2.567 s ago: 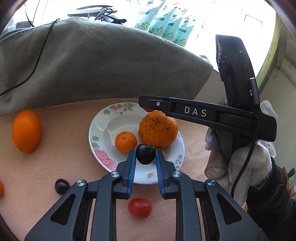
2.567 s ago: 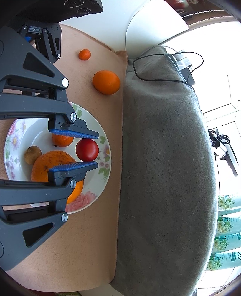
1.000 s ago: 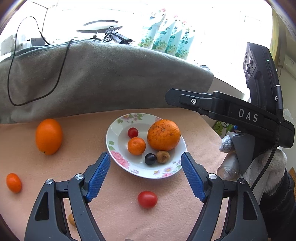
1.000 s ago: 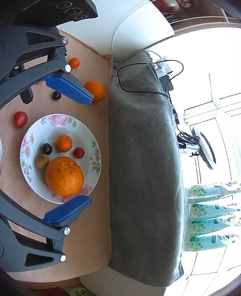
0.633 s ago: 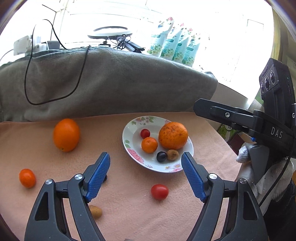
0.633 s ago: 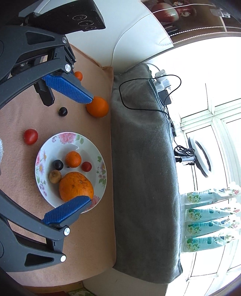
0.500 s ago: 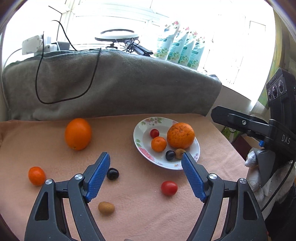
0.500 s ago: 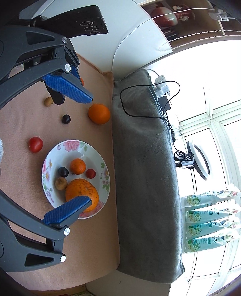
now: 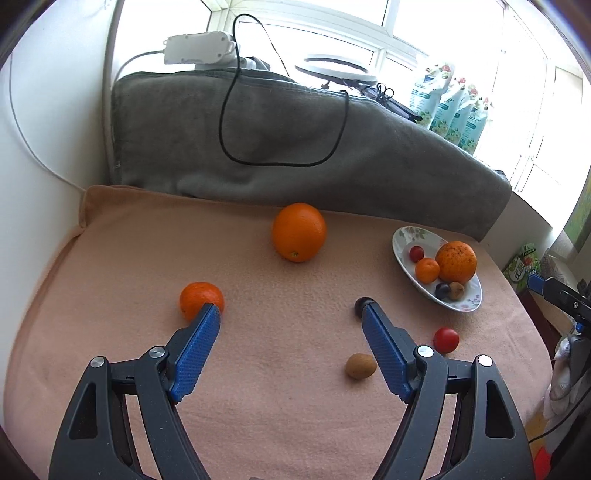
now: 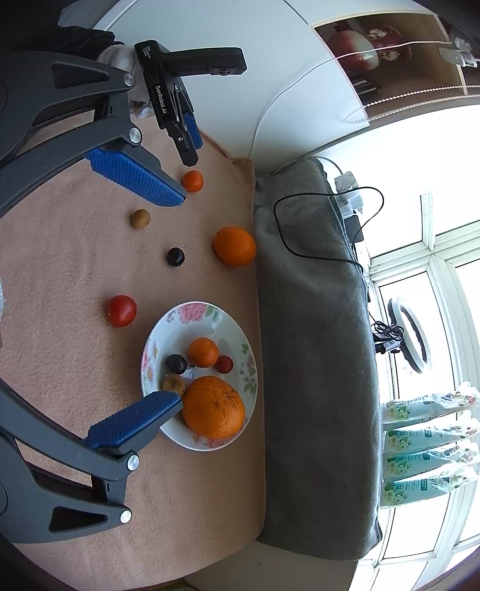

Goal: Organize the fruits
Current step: 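Withdraw both grippers from the plate toward the remaining loose fruits, then move the left gripper to the tangerine while the right moves to the red tomato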

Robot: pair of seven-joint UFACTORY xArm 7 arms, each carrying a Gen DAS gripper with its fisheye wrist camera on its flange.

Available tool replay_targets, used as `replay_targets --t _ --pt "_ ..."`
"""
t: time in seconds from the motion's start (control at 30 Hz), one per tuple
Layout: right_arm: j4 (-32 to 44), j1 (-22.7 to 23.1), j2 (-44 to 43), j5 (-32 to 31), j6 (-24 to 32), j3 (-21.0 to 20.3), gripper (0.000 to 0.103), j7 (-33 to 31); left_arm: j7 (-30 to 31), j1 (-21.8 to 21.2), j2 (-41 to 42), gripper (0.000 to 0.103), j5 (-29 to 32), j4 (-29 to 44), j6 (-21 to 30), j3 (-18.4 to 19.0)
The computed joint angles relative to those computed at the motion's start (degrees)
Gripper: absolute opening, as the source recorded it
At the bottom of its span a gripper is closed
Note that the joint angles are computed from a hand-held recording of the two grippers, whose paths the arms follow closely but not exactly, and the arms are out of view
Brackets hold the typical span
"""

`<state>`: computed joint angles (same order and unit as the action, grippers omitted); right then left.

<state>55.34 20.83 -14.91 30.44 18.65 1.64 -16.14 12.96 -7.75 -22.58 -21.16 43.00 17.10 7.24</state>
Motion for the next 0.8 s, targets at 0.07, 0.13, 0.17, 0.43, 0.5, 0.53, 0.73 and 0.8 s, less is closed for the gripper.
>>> replay_targets --t 0.07,0.13,0.17,0.43,0.5,0.53,0.73,0.8 --pt "-0.96 -0.36 -0.26 -0.95 0.21 0.57 0.102 0.9 -0.61 1.13 -0.15 0.079 0.4 -0.76 -0.12 0.14" --pt "-1.82 -1.11 -0.3 -3.14 0.17 1.49 0.102 2.61 -1.21 2.2 -0.04 0.079 0.91 -1.33 -0.29 0.26" --pt "-2.22 -1.3 -0.32 -4.03 0.17 1.77 0.102 3.33 -1.44 2.61 0.07 0.079 1.06 -1.55 -0.33 0.41" --pt "-4.39 -1.79 0.72 -7.17 0.33 2.37 0.101 7.5 -0.5 2.89 2.23 0.079 -1.53 -1.31 0.15 2.66" --pt "-4.57 -2.03 1.2 -8.02 0.47 2.61 0.095 8.74 0.65 2.43 3.26 0.079 -3.24 -0.6 0.21 3.34" --pt "-4.55 -2.24 1.55 -8.66 0.61 2.81 0.093 9.47 1.2 2.38 3.68 0.076 -3.97 -0.34 0.23 3.51" --pt "-3.49 -2.85 3.71 -11.54 2.32 3.61 0.082 12.04 3.58 2.99 6.89 0.068 -7.19 2.05 0.65 2.98" --pt "-2.95 -2.73 4.27 -11.59 3.02 3.61 0.077 11.77 4.25 3.37 7.81 0.067 -8.07 2.77 0.9 2.64"
